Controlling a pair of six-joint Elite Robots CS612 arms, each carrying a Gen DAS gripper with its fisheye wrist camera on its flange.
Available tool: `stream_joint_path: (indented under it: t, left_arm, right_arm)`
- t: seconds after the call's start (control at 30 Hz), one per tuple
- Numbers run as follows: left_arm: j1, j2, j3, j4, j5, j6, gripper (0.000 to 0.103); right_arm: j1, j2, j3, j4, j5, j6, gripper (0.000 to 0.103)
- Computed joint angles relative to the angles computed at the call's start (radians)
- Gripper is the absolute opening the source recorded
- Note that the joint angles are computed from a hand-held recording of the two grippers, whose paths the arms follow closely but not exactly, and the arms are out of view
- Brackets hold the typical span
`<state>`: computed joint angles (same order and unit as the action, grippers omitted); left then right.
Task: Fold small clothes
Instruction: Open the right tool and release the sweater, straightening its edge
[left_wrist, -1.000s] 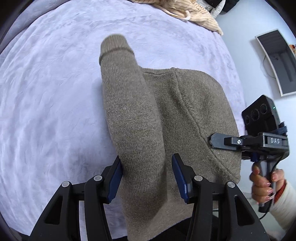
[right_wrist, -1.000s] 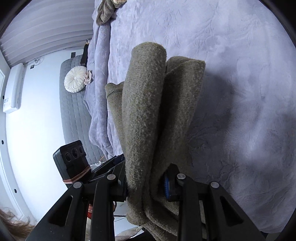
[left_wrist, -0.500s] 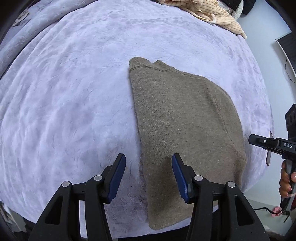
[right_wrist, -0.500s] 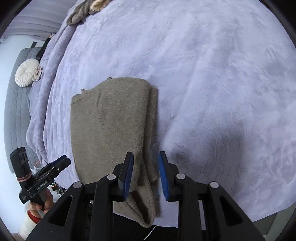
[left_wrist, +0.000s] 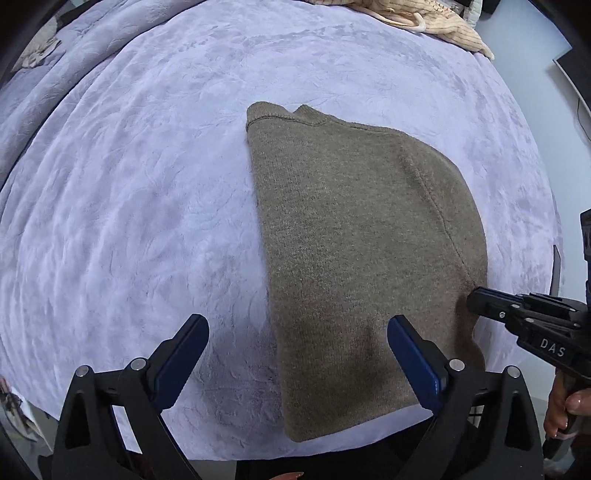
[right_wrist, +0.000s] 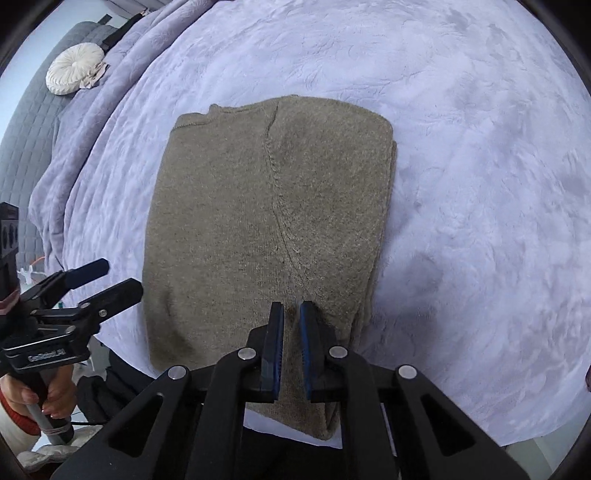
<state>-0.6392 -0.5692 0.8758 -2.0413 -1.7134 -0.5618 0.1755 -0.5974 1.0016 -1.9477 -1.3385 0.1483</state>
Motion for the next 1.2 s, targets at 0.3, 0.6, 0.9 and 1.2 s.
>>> stream_joint_path:
  t: [0.3,0.6,0.9,1.2]
  left_arm:
    - [-0.002,0.017,-0.039,0.096,0.029,-0.01,0.098]
    - [-0.007,0.011,-0.044,0.085,0.079,-0.009,0.098]
    - [-0.005,0.012,-0.067,0.061,0.076,-0.009,0.098]
    - [0.003,0.023,-0.121,0.117,0.055,-0.01,0.098]
  right_arm:
    - [0.0,0.004,0.048,-0.012,-0.076,-0.02,0.002]
    - [-0.023,-0.036,0.08,0.044,-0.078,0.036,0.007]
    - [-0.037,-0.068,0.07,0.02,-0.092,0.104,0.007]
    - [0.003,-0.031,-0.034,0.023,-0.133,0.111,0.041]
